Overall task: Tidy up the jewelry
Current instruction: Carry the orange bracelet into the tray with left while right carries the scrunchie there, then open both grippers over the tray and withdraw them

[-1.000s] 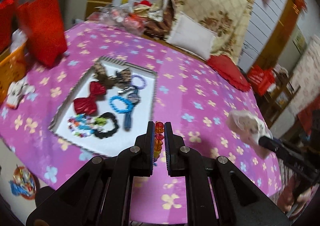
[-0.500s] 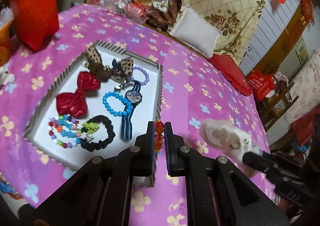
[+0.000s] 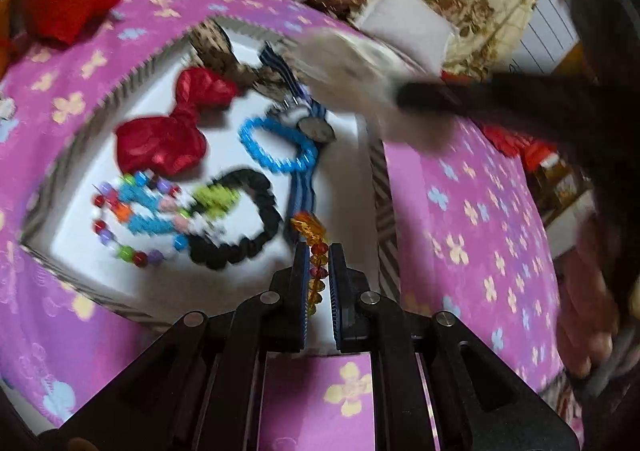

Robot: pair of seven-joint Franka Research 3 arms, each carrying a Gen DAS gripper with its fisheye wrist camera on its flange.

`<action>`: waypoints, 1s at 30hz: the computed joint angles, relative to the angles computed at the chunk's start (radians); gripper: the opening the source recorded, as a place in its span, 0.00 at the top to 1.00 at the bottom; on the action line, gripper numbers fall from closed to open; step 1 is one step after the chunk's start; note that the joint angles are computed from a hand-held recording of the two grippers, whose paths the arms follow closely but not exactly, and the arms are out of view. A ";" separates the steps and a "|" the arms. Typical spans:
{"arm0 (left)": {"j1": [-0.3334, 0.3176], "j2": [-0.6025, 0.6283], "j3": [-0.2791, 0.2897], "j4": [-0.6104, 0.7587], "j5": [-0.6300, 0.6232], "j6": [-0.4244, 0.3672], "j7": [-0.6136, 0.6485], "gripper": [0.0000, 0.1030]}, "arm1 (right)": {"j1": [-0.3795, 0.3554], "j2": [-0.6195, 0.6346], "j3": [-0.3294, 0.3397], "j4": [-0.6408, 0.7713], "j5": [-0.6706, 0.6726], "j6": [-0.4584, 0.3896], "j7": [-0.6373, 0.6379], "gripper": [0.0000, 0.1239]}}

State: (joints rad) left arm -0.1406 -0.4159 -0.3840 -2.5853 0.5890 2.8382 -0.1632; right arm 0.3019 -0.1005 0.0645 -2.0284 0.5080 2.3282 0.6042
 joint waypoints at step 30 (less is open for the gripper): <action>0.191 -0.139 -0.163 -0.069 0.053 0.094 -0.118 0.48 | 0.056 0.255 0.062 0.252 -0.185 0.128 0.245 0.54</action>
